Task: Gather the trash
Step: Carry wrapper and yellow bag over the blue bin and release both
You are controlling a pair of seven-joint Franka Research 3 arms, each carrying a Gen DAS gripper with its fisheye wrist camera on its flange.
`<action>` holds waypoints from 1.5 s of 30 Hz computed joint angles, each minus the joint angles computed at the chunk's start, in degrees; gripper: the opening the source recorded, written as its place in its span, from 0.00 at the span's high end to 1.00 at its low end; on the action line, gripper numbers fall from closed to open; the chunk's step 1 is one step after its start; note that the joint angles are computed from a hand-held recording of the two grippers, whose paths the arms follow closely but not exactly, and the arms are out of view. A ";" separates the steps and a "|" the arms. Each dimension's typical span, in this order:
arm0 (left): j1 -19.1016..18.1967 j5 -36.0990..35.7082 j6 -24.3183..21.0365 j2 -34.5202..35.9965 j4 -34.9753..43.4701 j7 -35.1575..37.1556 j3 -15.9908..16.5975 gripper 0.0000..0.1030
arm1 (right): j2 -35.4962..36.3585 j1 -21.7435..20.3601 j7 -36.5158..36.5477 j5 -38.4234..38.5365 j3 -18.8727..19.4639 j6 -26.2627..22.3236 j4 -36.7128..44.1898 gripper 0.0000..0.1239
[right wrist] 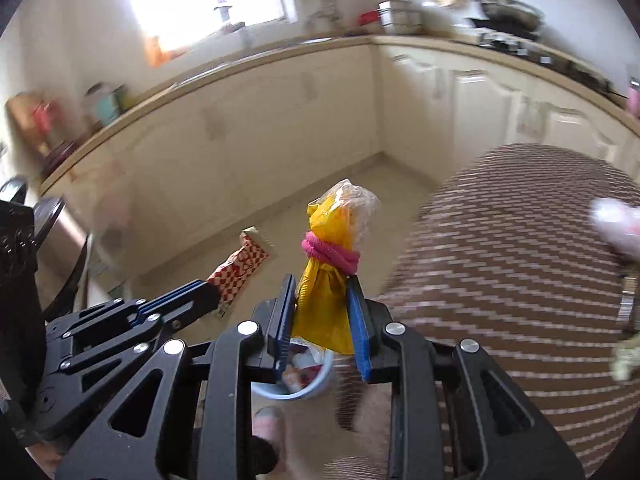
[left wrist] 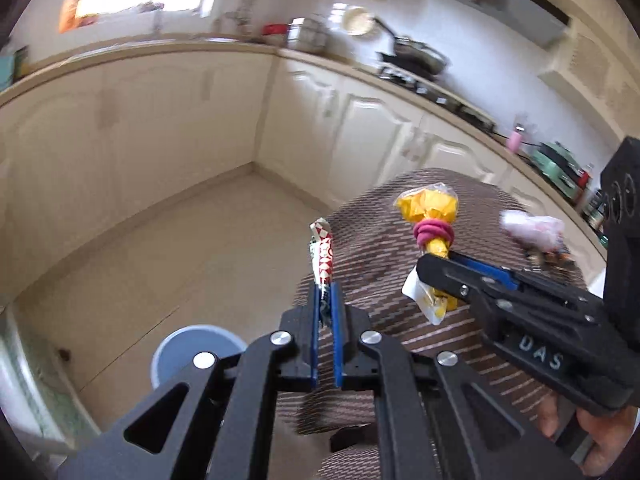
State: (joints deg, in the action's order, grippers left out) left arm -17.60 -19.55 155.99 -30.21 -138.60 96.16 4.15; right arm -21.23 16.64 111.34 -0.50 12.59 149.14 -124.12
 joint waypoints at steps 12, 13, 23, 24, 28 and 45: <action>9.11 1.33 -3.25 7.33 -2.12 1.05 2.70 0.95 | 19.42 7.91 -2.59 3.31 -1.15 -1.26 9.26 0.80; 9.46 0.69 -3.36 8.44 -1.78 1.70 2.70 0.95 | 20.16 8.30 -2.81 3.61 -1.54 -1.33 9.38 0.80; 14.31 -6.26 -2.32 19.49 3.59 6.03 -1.08 0.92 | 25.88 9.59 -3.68 5.19 -4.30 -1.79 11.62 0.80; 14.61 -7.50 -2.15 19.95 3.98 6.24 -1.37 0.86 | 26.08 9.59 -3.69 5.36 -4.41 -1.88 11.58 0.80; 16.28 -7.90 -2.06 21.24 5.31 5.17 -3.15 0.72 | 26.96 9.65 -3.52 5.53 -4.68 -1.95 11.60 0.80; 17.56 -4.13 -1.60 15.97 1.34 1.74 -2.69 0.71 | 30.11 11.53 -4.42 4.98 -4.64 -0.32 15.98 0.77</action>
